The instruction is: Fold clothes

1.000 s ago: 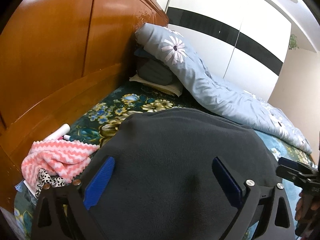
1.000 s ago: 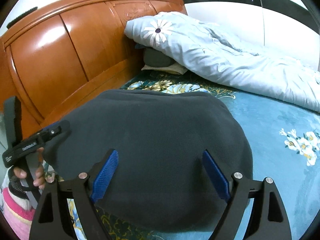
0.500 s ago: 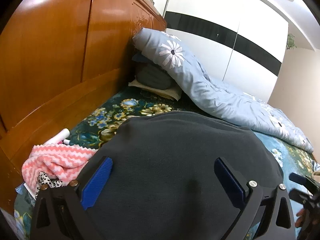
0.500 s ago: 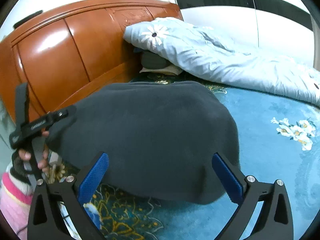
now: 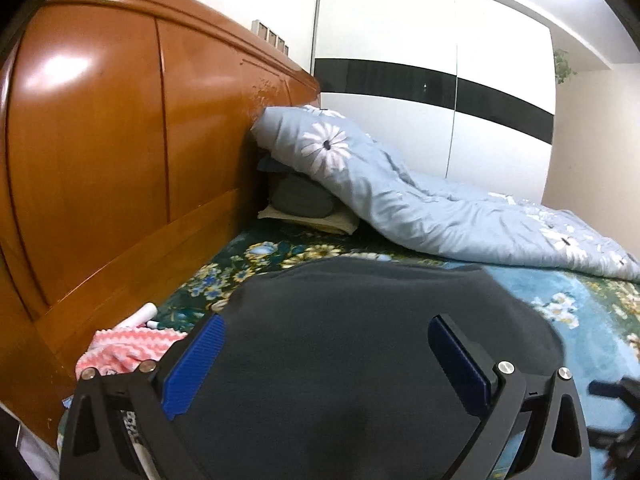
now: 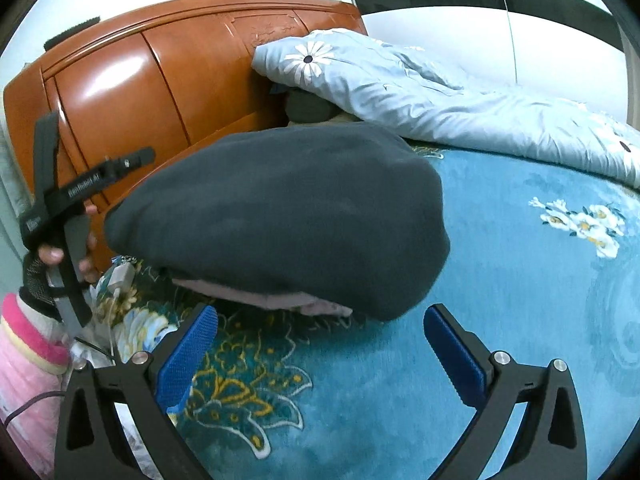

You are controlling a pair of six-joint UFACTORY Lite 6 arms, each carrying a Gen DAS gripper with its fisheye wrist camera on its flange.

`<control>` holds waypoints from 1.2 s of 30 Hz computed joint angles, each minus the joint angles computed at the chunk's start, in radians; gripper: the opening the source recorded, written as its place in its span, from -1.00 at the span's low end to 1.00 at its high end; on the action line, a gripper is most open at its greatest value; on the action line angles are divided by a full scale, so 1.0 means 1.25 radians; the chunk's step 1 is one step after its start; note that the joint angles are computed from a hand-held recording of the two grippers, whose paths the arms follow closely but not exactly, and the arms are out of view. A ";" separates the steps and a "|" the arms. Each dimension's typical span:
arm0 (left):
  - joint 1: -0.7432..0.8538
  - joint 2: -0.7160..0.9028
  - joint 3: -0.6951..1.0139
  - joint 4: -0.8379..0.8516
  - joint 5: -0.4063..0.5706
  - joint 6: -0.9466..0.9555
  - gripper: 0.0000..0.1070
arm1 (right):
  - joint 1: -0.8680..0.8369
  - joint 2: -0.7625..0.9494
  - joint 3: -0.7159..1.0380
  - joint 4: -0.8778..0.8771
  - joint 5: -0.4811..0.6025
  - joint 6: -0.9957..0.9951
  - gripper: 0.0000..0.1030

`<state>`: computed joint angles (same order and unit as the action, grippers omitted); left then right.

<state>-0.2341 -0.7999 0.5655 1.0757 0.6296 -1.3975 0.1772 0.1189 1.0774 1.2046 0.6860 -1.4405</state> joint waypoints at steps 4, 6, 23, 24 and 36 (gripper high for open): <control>-0.219 0.005 0.040 0.055 0.174 -0.140 0.93 | -0.031 -0.009 -0.015 0.011 0.028 -0.034 1.00; -0.350 0.020 0.034 0.088 0.288 -0.232 0.93 | -0.051 -0.020 -0.029 0.025 0.044 -0.059 1.00; -0.719 0.415 0.030 -0.029 0.508 -0.702 0.93 | -0.185 -0.068 -0.154 0.104 0.108 -0.255 1.00; -0.729 0.429 0.034 -0.034 0.506 -0.713 0.93 | -0.192 -0.072 -0.160 0.107 0.115 -0.264 1.00; -0.732 0.580 0.103 -0.065 0.412 -0.775 0.93 | -0.273 -0.105 -0.243 0.140 0.160 -0.403 1.00</control>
<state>-1.1496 -0.0752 0.6938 0.9942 1.1452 -2.3664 -0.1643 -0.0118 0.7741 1.3793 0.8860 -1.9438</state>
